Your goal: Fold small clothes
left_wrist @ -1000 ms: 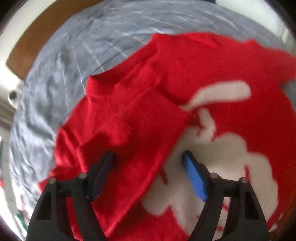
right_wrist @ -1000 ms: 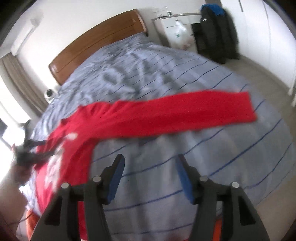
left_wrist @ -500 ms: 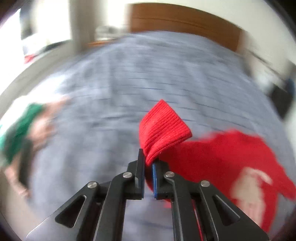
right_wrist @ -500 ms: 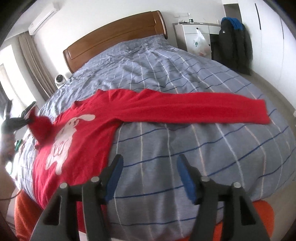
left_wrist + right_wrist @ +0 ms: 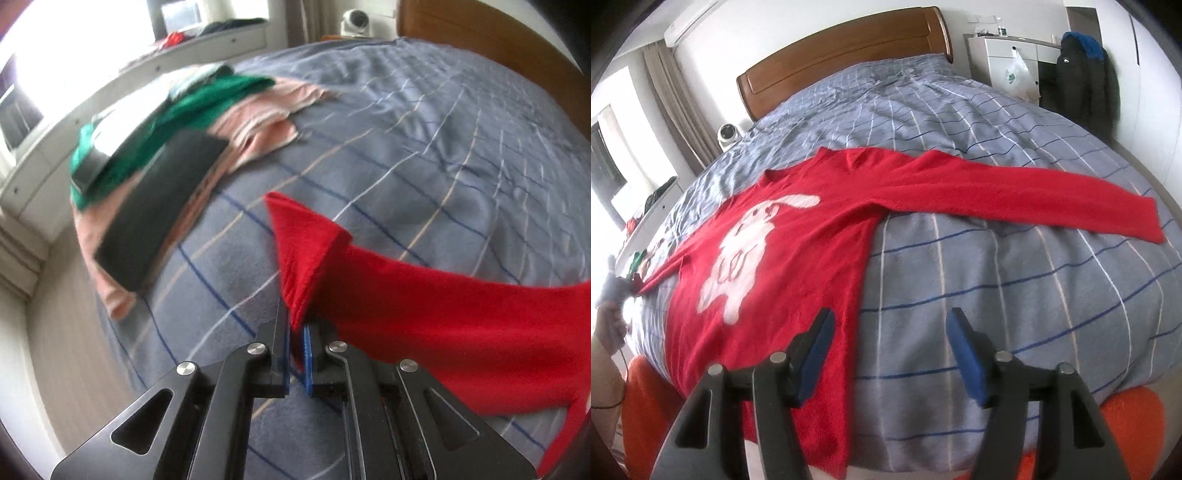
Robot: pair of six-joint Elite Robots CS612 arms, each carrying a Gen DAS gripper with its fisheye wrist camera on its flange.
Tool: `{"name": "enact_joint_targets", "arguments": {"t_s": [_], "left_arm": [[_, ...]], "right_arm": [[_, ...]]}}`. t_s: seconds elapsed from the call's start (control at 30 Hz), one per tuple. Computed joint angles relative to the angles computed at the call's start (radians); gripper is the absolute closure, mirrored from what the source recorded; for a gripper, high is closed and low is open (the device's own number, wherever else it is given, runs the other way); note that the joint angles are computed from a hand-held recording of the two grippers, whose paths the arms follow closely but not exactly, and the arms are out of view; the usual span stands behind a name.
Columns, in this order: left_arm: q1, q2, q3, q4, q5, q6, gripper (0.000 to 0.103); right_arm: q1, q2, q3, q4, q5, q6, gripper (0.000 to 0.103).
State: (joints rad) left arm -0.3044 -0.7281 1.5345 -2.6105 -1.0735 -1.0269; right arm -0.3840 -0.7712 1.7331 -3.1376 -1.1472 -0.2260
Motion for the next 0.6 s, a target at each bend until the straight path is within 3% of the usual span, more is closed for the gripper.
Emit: {"name": "enact_joint_targets", "arguments": {"t_s": [0.1,0.17,0.23,0.27,0.33,0.4,0.47,0.53,0.6], "left_arm": [[0.001,-0.004,0.004,0.0,-0.014,0.006,0.097],[0.002,-0.008,-0.005,0.04,-0.016,0.02,0.087],[-0.002,-0.026,-0.003,0.124,0.006,0.008,0.056],[-0.007,-0.04,0.007,0.168,0.028,-0.011,0.029],[-0.023,-0.071,0.04,0.207,0.087,-0.011,0.025],[-0.041,-0.097,0.067,0.187,0.125,0.073,0.025],[-0.058,-0.111,0.087,0.054,0.127,0.242,0.025],[-0.063,-0.103,0.065,-0.078,0.058,0.432,0.018],[-0.057,-0.077,0.014,-0.191,-0.075,0.588,0.004]], "right_arm": [[0.003,-0.002,0.006,0.008,-0.005,-0.017,0.041],[0.005,-0.003,0.008,0.011,-0.013,-0.026,0.041],[0.006,-0.004,0.007,0.01,-0.031,-0.037,0.041],[0.005,-0.005,0.006,0.011,-0.036,-0.042,0.041],[-0.001,-0.007,-0.002,0.019,-0.043,-0.058,0.032],[-0.009,-0.008,-0.021,0.037,-0.047,-0.079,0.028],[-0.011,-0.006,-0.053,0.061,-0.058,-0.102,0.027],[-0.007,0.006,-0.116,0.091,-0.061,-0.127,0.027],[0.003,0.028,-0.203,0.15,-0.044,-0.143,0.022]]}}
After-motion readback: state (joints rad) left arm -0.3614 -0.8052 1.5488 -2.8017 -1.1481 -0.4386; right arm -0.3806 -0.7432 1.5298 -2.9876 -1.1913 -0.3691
